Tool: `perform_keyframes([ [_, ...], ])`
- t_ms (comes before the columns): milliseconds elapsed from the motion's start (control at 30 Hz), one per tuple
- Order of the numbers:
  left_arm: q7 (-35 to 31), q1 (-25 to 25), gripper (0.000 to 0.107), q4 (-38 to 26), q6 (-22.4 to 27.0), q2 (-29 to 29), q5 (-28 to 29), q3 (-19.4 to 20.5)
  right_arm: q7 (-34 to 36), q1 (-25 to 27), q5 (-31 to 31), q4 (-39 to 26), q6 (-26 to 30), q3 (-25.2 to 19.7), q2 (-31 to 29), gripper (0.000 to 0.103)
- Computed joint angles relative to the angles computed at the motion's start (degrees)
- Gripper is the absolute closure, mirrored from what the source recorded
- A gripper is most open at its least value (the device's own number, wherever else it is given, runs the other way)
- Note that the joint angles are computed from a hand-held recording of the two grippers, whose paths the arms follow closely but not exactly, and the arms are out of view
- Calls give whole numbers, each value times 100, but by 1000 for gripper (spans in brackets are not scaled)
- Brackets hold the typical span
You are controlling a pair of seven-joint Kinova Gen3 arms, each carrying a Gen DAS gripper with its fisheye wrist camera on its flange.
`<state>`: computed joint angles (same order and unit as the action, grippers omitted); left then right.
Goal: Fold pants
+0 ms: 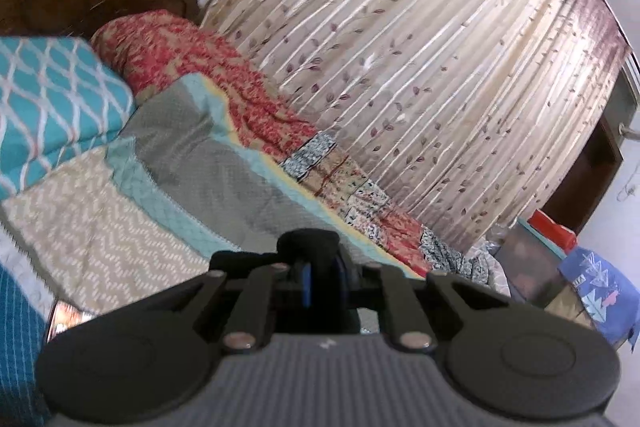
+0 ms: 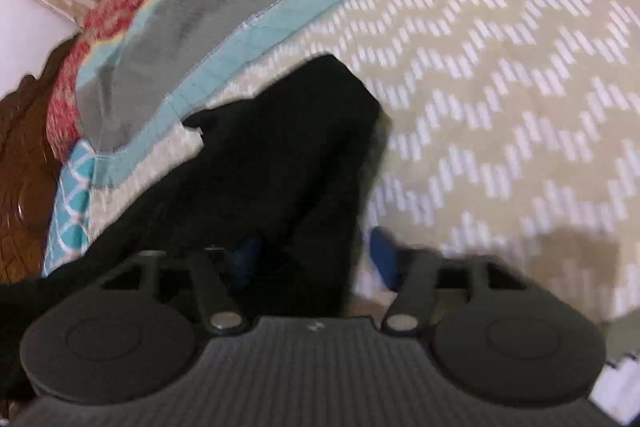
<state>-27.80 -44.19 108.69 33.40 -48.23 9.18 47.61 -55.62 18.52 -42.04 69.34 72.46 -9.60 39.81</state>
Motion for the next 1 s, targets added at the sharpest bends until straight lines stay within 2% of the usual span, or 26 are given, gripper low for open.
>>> perform_keyframes([
  [67, -164, -200, 96, -245, -57, 261, -89, 174, 190, 232, -314, -15, -160, -201, -131, 90],
  [133, -291, -516, 96, -508, -156, 442, -158, 438, 587, 375, -727, -48, -613, -256, -327, 90],
  [200, -332, -785, 96, -654, -394, 524, -95, 682, 637, 577, -1110, -341, -1018, -374, -352, 91],
  [267, -341, -936, 96, -623, -716, 486, 31, 862, 741, 1049, -1576, -623, -1159, -746, -286, 90],
  [333, -367, -1023, 96, -536, -991, 469, 180, 1045, 1151, 1519, -2041, -673, -1299, -999, -347, 90],
  [400, -405, -1015, 96, -413, -1149, 486, 328, 1197, 1569, 1890, -2494, -625, -1137, -904, -395, 90],
  [500, -454, -974, 96, -286, -1081, 483, 499, 1330, 2034, 2189, -2786, -306, -706, -200, -532, 90],
  [600, -443, -757, 96, -20, -1082, 494, 671, 1276, 1995, 2322, -2368, -101, -70, 466, -554, 88],
  [733, -372, -633, 96, 108, -861, 488, 773, 1174, 1797, 2060, -1437, -53, 854, 1515, -403, 68],
  [767, -359, -586, 96, 156, -896, 540, 802, 1157, 1872, 1991, -1204, -27, 1087, 1664, -316, 67],
  [833, -330, -558, 96, 171, -876, 555, 783, 1143, 2237, 2006, -739, 59, 1553, 1643, -378, 68],
  [1000, -318, -426, 96, 196, -1034, 485, 708, 1026, 3210, 2200, 192, 395, 2540, 538, -623, 67],
])
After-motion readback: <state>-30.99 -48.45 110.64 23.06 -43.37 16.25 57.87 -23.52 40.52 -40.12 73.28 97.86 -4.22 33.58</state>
